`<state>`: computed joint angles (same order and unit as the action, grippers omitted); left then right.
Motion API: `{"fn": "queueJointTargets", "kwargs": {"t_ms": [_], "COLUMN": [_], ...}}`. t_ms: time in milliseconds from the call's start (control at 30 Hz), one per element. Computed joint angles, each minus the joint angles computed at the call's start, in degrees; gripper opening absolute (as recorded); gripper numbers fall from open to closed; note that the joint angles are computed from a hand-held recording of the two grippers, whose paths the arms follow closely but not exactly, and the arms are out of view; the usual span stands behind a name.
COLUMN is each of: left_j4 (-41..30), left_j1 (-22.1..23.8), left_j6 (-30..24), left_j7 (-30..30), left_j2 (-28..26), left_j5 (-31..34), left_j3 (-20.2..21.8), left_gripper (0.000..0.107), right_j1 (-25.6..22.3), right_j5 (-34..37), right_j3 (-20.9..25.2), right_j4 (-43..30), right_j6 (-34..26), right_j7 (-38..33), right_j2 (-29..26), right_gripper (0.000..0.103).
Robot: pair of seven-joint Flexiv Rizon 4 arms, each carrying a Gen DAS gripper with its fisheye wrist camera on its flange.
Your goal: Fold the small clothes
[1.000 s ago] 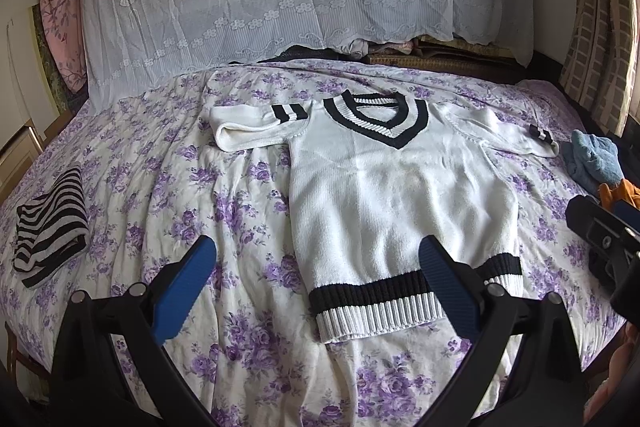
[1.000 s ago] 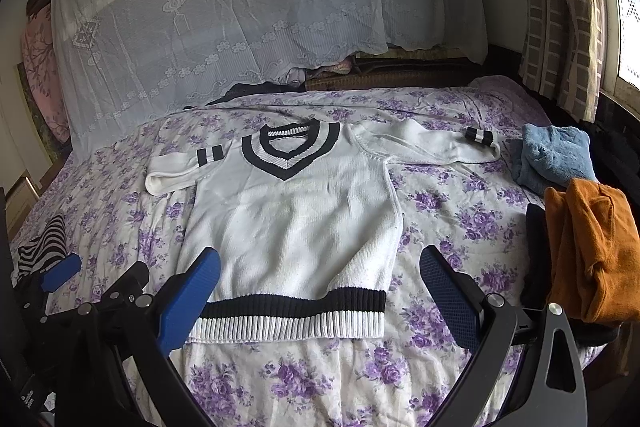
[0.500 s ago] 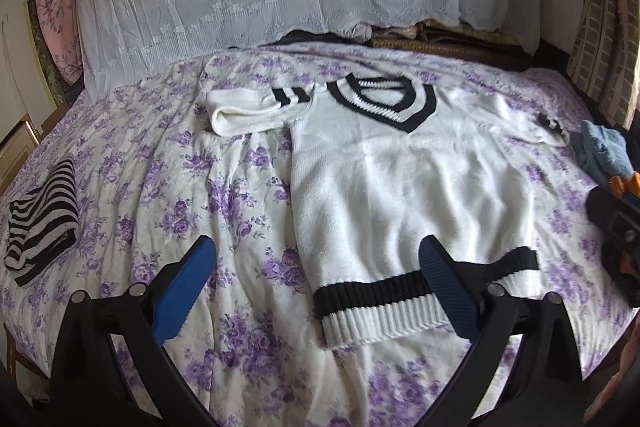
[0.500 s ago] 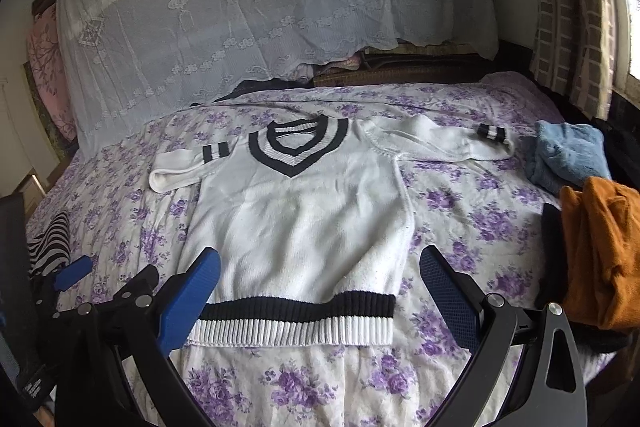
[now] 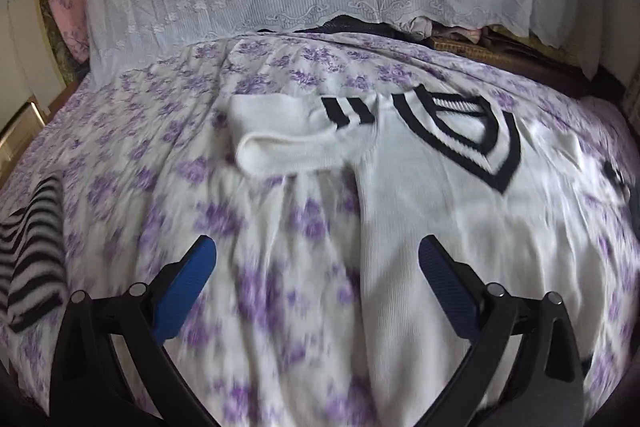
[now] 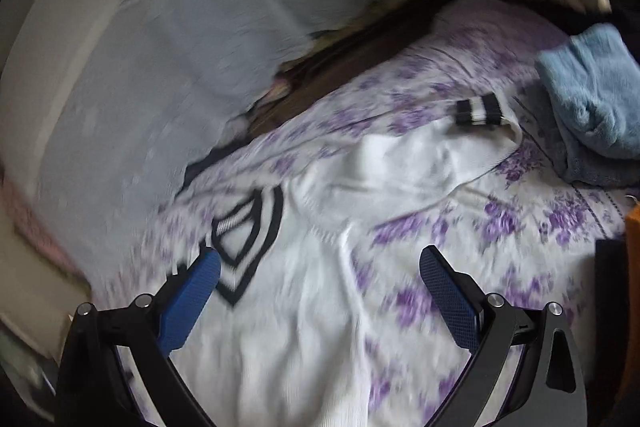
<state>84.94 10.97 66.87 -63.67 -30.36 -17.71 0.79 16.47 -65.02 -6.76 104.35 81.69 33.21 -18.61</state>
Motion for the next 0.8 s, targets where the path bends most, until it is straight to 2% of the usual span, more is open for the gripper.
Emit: {"fn": "queueJointTargets", "kwargs": {"t_ms": [33, 67, 133, 167, 233, 267, 300, 333, 367, 400, 433, 467, 500, 533, 567, 600, 633, 667, 700, 733, 800], "left_j4": [-3.6, -6.2, -14.4, -17.3, -25.1, -28.8, -31.3, -34.3, -35.8, -37.8, -37.9, -38.4, -38.7, -39.1, -39.1, -38.6, -38.2, -38.3, -38.3, -39.1, -42.8], "left_j1": [-0.5, -0.8, -1.3, -1.6, -2.1, -2.2, -1.9, -1.7, -1.5, -2.1, -1.9, -2.1, -2.2, -2.2, -2.0, -1.6, -1.2, -0.8, -0.4, -0.3, -1.0], "left_j6": [-2.2, -3.8, -7.4, -8.6, -12.6, -15.0, -16.9, -18.9, -19.7, -20.1, -19.6, -19.1, -18.9, -18.9, -18.8, -17.9, -17.1, -16.6, -15.7, -15.6, -17.2], "left_j7": [-1.4, -2.6, -5.9, -7.7, -12.0, -13.8, -14.5, -14.8, -14.9, -15.0, -16.0, -16.6, -16.8, -16.6, -16.1, -15.7, -15.6, -15.4, -15.0, -14.7, -14.2], "left_j2": [-2.0, -3.5, -8.4, -10.2, -14.8, -17.0, -18.5, -20.4, -21.5, -23.2, -23.6, -24.4, -24.9, -25.4, -25.5, -25.2, -25.0, -25.1, -25.2, -25.8, -27.7], "left_j5": [0.6, 1.1, 2.5, 3.5, 5.8, 6.7, 7.4, 7.8, 8.4, 8.2, 10.1, 11.0, 11.8, 12.7, 13.1, 13.0, 12.8, 12.4, 11.7, 11.4, 12.3], "left_j3": [0.9, 1.4, 2.9, 3.7, 5.5, 5.9, 5.6, 5.1, 4.5, 5.4, 4.6, 4.8, 5.0, 5.2, 4.8, 4.3, 3.9, 3.3, 2.5, 2.2, 3.5], "left_gripper": [0.099, 0.099, 0.099, 0.099, 0.099, 0.099, 0.099, 0.099, 0.099, 0.099, 0.099, 0.099, 0.099, 0.099, 0.099, 0.099, 0.099, 0.099, 0.099, 0.099, 0.099], "right_j1": [-0.7, -1.2, -3.5, -4.7, -5.9, -5.7, -6.0, -7.8, -10.0, -13.0, -14.6, -15.3, -14.6, -12.3, -8.5, -6.2, -5.5, -6.5, -6.2, -5.7, -3.4], "right_j5": [-6.3, -9.2, -8.3, -5.7, -0.5, 1.1, 0.9, -0.8, 1.1, 3.3, 5.9, 5.6, 4.3, 4.9, 6.0, 3.4, 1.5, 2.0, 2.8, 3.4, 3.8], "right_j3": [-3.8, -5.7, -5.5, -4.3, -2.8, -3.8, -5.1, -4.5, -2.1, 2.2, 4.6, 5.1, 3.8, 2.4, -0.9, -3.4, -4.1, -3.5, -4.2, -4.0, -4.1], "right_j4": [0.1, 0.3, 0.9, 1.0, 0.4, -0.2, -1.6, -3.5, -5.5, -7.3, -8.8, -9.6, -9.5, -8.7, -6.6, -4.6, -3.9, -4.1, -4.3, -5.4, -7.3], "right_j6": [4.6, 6.1, 6.4, 5.8, 6.7, 9.9, 14.5, 17.6, 19.0, 18.2, 16.3, 12.4, 7.3, -1.5, -10.3, -15.4, -16.7, -14.3, -12.0, -12.9, -20.2], "right_j7": [9.3, 14.8, 17.4, 15.0, 9.6, 8.2, 8.9, 10.8, 8.9, 5.3, 1.8, 2.2, 3.3, 3.1, 3.0, 5.5, 8.4, 8.6, 7.4, 4.8, 0.1], "right_j2": [-0.7, -1.2, -2.4, -3.4, -5.8, -7.7, -10.1, -12.3, -14.6, -16.5, -18.1, -18.1, -16.9, -14.6, -11.9, -9.7, -8.7, -8.9, -9.2, -9.4, -9.1], "right_gripper": [0.1, 0.1, 0.093, 0.09, 0.076, 0.07, 0.061, 0.057, 0.057, 0.056, 0.049, 0.045, 0.043, 0.04, 0.041, 0.038, 0.038, 0.04, 0.046, 0.051, 0.051]}}
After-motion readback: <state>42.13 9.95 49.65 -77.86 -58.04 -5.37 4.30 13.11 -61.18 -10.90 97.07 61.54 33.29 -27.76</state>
